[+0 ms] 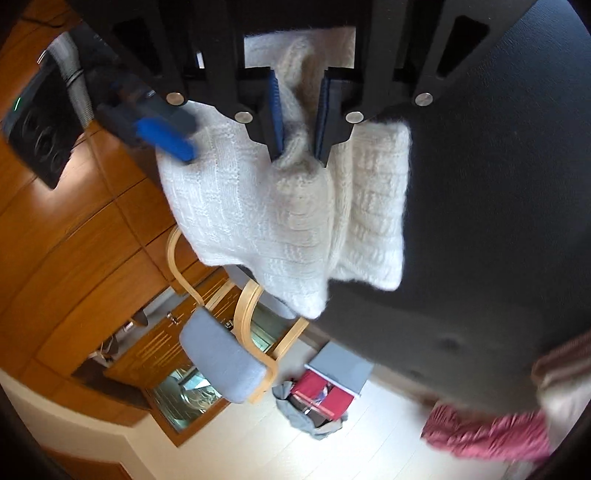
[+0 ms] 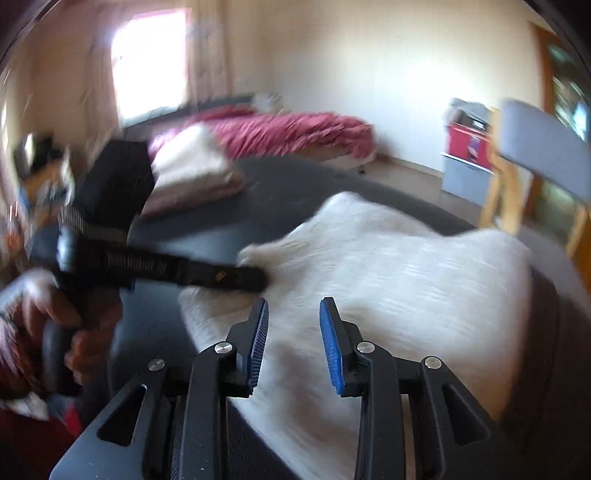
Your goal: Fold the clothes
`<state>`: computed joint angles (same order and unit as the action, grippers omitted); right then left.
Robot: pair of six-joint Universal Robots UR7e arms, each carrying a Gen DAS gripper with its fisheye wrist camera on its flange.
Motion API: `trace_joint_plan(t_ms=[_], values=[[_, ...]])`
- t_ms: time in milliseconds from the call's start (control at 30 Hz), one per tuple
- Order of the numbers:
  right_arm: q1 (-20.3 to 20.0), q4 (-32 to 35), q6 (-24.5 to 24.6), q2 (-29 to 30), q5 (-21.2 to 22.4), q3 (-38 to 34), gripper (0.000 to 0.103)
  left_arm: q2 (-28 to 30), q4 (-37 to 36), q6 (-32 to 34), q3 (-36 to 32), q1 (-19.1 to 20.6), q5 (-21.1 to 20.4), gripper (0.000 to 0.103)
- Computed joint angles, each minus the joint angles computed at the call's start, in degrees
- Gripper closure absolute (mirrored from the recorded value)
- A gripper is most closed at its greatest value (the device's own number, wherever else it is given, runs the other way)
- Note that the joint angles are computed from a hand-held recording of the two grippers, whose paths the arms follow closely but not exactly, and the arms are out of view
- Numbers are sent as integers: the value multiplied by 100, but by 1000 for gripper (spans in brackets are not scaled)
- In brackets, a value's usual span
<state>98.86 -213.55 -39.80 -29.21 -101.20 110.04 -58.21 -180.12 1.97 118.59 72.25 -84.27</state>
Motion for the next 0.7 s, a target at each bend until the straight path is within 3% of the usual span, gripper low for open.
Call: trace_joint_plan(t_ms=[167,333,400,433,533,633,700], values=[[-198,-802,752,-259,-403,214,71,-160,-562,-3,126,56,-661,92],[-357,-570,1215,-473,-243,253,71,-365,-1286,317,384,-23,-811,99],[-318,-382,1146,-415,-178,101,69,-318,-1582,376,419,-45,-597,103],[-300,-213,1093,-399,-167,14,61,-292,-1583,355,395,-11,-534,103],[-151,204,672,-37,-676,-473,51,-182,-978,25,161,243,-552,103],[38,-72,16,366,-1163,-778,49,-50,-481,-338,-48,406,-684,91],[54,-60,-13,269,-1072,-657,49,-70,-355,-487,-111,506,-1080,84]])
